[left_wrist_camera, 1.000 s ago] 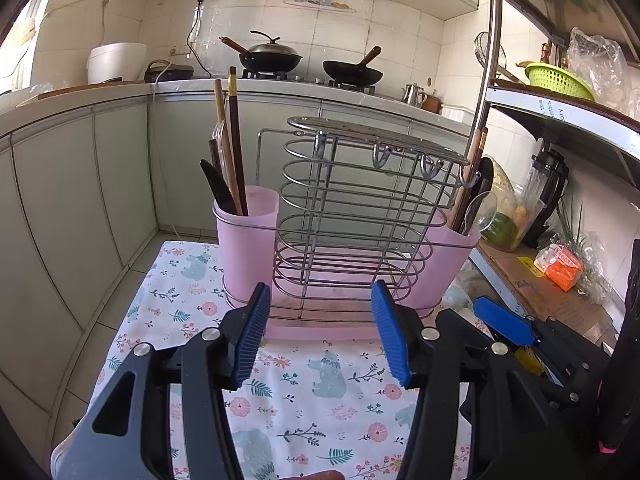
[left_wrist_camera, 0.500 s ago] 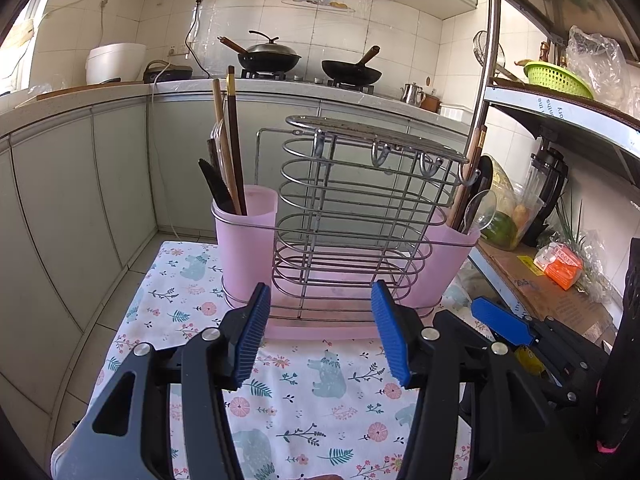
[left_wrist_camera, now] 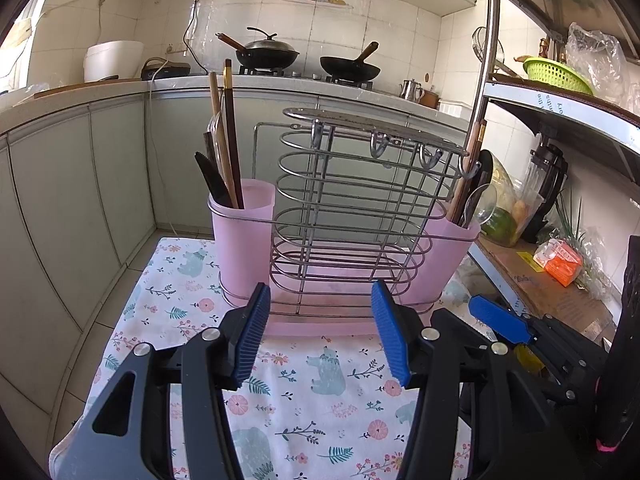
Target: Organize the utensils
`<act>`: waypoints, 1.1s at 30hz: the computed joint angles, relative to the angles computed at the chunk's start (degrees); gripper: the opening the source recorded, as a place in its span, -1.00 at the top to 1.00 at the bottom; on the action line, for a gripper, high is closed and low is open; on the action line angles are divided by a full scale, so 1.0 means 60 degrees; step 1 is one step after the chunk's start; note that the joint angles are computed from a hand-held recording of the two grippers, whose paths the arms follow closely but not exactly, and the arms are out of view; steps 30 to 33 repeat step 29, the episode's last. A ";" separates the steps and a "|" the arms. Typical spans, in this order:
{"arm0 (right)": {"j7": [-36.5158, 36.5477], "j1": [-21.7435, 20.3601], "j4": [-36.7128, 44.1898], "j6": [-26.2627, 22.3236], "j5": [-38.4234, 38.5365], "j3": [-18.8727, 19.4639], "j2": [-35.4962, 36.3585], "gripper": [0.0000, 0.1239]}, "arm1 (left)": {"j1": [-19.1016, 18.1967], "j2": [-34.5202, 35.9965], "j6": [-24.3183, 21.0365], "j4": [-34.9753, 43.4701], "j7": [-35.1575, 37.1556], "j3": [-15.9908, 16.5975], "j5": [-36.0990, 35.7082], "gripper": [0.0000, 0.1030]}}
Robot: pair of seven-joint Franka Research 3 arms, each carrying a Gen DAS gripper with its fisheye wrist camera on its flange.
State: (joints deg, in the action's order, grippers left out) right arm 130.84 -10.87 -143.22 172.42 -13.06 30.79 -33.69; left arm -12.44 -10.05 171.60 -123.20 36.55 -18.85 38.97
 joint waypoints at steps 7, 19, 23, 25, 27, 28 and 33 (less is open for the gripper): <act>0.0008 0.0007 0.0023 -0.0017 -0.0047 -0.0015 0.0083 0.34 | -0.0073 0.0080 -0.0039 0.0046 0.0131 0.0050 -0.0146 -0.03; 0.0077 0.0017 0.0057 -0.0054 -0.0155 -0.0022 0.0158 0.34 | -0.0070 0.0148 -0.0073 0.0055 0.0033 0.0062 -0.0110 -0.03; 0.0100 0.0039 0.0056 -0.0048 -0.0169 -0.0043 0.0188 0.34 | -0.0202 0.0179 -0.0165 0.0070 0.0277 0.0163 -0.0365 -0.03; 0.0111 0.0045 0.0042 -0.0034 -0.0176 -0.0054 0.0190 0.34 | -0.0221 0.0186 -0.0212 0.0075 0.0334 0.0159 -0.0420 -0.03; 0.0105 0.0063 0.0043 -0.0032 -0.0178 -0.0071 0.0203 0.34 | -0.0228 0.0207 -0.0216 0.0088 0.0358 0.0159 -0.0443 -0.03; 0.0109 0.0064 0.0041 -0.0038 -0.0180 -0.0072 0.0201 0.34 | -0.0246 0.0213 -0.0207 0.0086 0.0401 0.0175 -0.0486 -0.03; 0.0111 0.0065 0.0041 -0.0039 -0.0183 -0.0073 0.0201 0.34 | -0.0238 0.0209 -0.0205 0.0081 0.0386 0.0166 -0.0473 -0.03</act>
